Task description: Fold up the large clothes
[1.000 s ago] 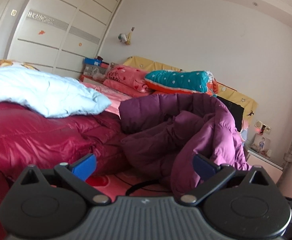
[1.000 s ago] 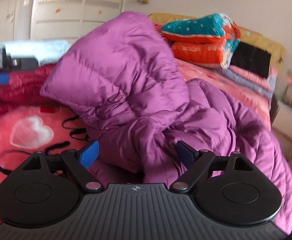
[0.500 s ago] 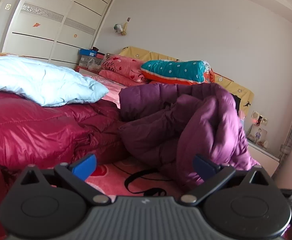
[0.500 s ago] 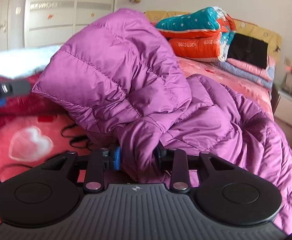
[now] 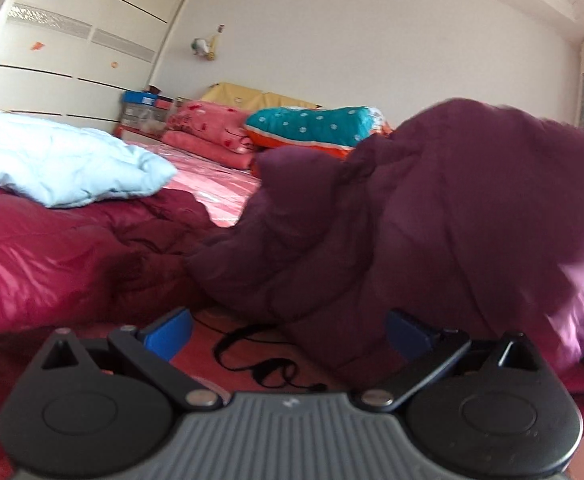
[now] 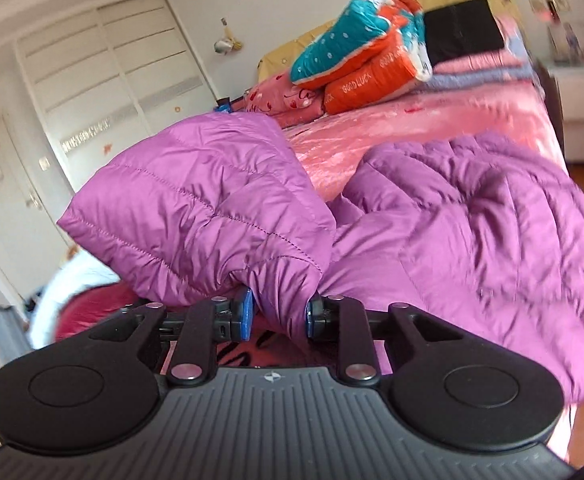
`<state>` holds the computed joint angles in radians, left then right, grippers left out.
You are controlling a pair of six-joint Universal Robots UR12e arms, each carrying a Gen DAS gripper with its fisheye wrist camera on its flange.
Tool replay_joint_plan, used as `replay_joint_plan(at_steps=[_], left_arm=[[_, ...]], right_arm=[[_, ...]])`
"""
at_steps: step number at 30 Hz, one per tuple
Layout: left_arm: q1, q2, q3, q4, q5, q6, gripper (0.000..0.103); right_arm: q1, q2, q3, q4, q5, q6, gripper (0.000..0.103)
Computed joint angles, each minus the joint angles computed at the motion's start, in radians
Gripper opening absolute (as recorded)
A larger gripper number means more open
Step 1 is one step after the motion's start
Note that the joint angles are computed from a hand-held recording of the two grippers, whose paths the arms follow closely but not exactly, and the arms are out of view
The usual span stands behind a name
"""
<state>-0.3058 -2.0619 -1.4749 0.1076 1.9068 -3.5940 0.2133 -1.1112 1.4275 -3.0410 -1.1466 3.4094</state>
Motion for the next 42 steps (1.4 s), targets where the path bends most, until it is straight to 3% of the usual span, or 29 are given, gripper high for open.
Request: replay_joint_plan(at_steps=[7, 13, 16, 18, 20, 23, 27, 30, 32, 34, 38, 42], left_arm=[[0.008, 0.024, -0.033, 0.011, -0.079, 0.025, 0.102], [0.014, 0.056, -0.08, 0.04, -0.147, 0.045, 0.102], [0.017, 0.064, -0.093, 0.087, -0.204, 0.076, 0.102], [0.016, 0.063, -0.092, 0.09, -0.234, 0.081, 0.102], [0.017, 0.063, -0.088, 0.081, -0.273, 0.08, 0.102], [0.022, 0.063, -0.088, 0.114, -0.315, 0.058, 0.102], [0.037, 0.064, -0.096, 0.145, -0.405, 0.065, 0.102], [0.06, 0.066, -0.1, 0.135, -0.524, 0.04, 0.102], [0.069, 0.066, -0.105, 0.151, -0.571, 0.042, 0.102], [0.07, 0.068, -0.108, 0.16, -0.577, 0.05, 0.102], [0.074, 0.075, -0.112, 0.117, -0.56, 0.037, 0.102], [0.077, 0.085, -0.123, 0.087, -0.53, -0.013, 0.102]], right_arm=[[-0.023, -0.095, 0.125, 0.046, 0.032, -0.006, 0.025], [-0.007, -0.136, 0.147, 0.118, -0.057, -0.153, 0.023], [-0.001, -0.131, 0.128, 0.11, -0.078, -0.167, 0.041], [-0.004, -0.127, 0.118, 0.1, -0.067, -0.163, 0.089], [0.005, -0.117, 0.104, 0.065, -0.08, -0.167, 0.099], [0.017, -0.099, 0.077, 0.041, -0.113, -0.195, 0.1], [0.036, -0.048, -0.017, 0.033, -0.181, -0.15, 0.103], [0.049, 0.0, -0.116, 0.073, -0.216, -0.107, 0.103], [0.06, 0.051, -0.212, 0.129, -0.248, -0.136, 0.103], [0.078, 0.102, -0.31, 0.23, -0.318, -0.181, 0.103], [0.09, 0.184, -0.446, 0.431, -0.379, -0.234, 0.103], [0.097, 0.175, -0.406, 0.501, -0.481, -0.251, 0.103]])
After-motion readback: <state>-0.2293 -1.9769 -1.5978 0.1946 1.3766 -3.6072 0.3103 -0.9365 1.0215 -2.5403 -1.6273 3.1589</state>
